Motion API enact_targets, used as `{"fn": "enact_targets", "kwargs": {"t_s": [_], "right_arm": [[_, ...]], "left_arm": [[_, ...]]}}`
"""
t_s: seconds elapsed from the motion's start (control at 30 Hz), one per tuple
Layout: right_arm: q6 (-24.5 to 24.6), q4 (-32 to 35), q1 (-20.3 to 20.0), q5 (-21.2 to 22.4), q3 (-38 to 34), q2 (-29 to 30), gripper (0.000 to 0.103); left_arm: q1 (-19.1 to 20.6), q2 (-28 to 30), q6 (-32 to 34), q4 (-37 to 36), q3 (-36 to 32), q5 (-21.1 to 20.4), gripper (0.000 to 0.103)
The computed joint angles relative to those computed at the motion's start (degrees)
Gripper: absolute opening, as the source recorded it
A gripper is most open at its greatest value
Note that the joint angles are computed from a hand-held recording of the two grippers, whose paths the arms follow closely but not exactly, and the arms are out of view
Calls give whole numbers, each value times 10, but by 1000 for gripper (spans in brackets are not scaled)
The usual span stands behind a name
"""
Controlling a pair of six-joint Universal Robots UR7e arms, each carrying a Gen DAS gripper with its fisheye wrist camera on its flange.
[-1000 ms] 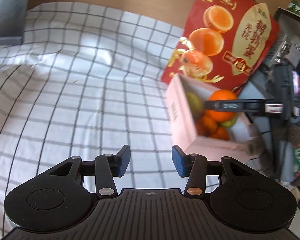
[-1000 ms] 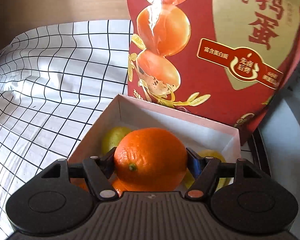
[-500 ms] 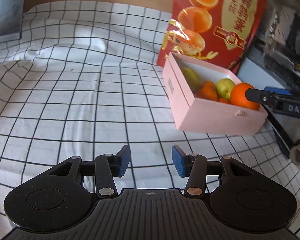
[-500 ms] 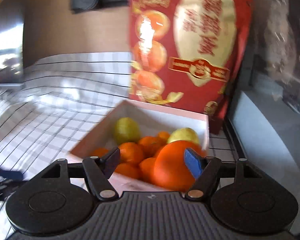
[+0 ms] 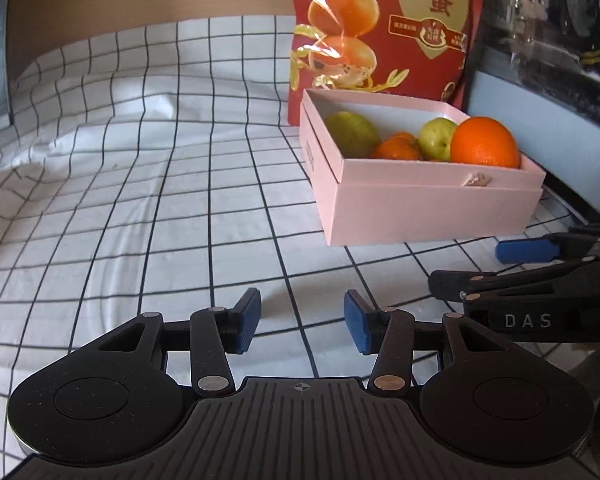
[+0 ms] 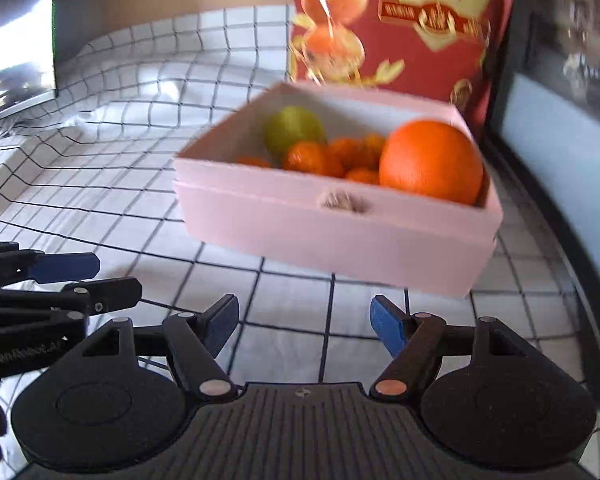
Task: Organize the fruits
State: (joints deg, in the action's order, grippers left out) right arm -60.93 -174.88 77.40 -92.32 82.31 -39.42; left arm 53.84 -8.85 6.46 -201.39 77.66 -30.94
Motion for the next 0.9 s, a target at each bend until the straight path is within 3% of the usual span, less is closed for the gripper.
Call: {"fn": "enact_targets", "kwargs": {"t_s": [0.1,0.27,0.57,0.9], "right_arm": [[4,-19,-2,-3,-2,5,83],[14,-38,-9,3,-8,11,95],[31,-103,-9,4,2,23,97],[40,-87,-10,5,-5,22,98]], "left_arm": [[0,20,34,-27,-25,7,52],[3,25,37,-24,-39,7,53],[4,25,40,-24,-40,7,53],[4,25,40,-24,-40,6,53]]}}
